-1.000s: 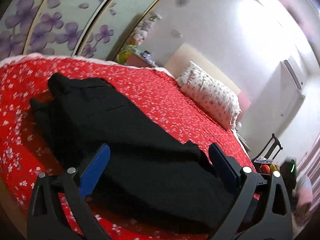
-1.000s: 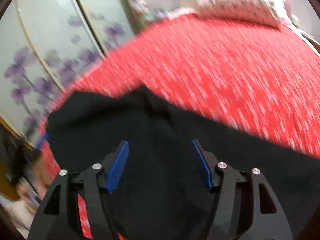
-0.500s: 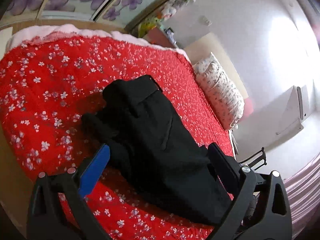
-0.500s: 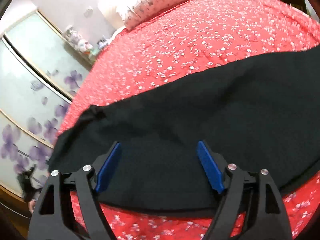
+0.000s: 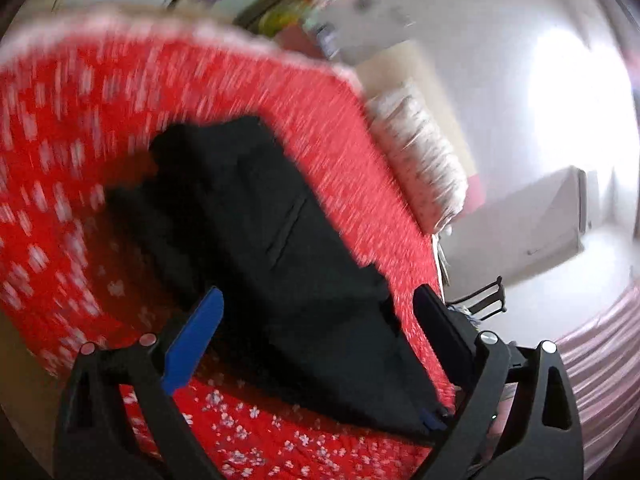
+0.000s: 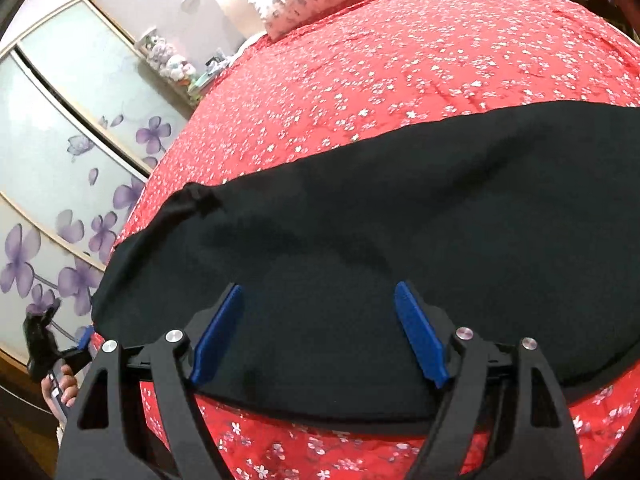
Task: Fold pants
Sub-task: 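Reach the right gripper to the pants leg end and close on it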
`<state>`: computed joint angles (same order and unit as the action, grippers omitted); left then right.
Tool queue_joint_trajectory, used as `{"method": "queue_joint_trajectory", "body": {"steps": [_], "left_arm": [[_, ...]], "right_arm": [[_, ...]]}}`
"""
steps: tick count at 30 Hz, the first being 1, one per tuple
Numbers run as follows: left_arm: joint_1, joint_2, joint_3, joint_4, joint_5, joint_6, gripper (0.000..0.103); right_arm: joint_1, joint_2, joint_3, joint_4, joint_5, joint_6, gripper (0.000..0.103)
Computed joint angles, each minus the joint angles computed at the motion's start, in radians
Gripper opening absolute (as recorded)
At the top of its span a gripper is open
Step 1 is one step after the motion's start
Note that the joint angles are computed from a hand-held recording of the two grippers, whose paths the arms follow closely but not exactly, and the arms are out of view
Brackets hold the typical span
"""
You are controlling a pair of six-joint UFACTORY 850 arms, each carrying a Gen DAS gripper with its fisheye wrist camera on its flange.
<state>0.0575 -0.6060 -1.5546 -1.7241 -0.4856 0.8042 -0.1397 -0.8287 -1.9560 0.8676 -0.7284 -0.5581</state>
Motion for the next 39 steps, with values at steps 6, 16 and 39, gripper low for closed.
{"method": "queue_joint_trajectory", "body": {"steps": [6, 16, 39], "left_arm": [[0.015, -0.076, -0.08, -0.018, -0.05, -0.113, 0.095], [-0.027, -0.027, -0.086, 0.233, 0.138, -0.187, 0.006], [-0.296, 0.089, 0.055, 1.23, 0.694, -0.806, 0.089]], "right_arm": [[0.007, 0.0, -0.004, -0.026, -0.002, -0.014, 0.08], [0.007, 0.001, -0.004, -0.029, -0.006, -0.026, 0.081], [-0.266, 0.209, 0.341, 0.902, 0.486, -0.365, 0.085]]}}
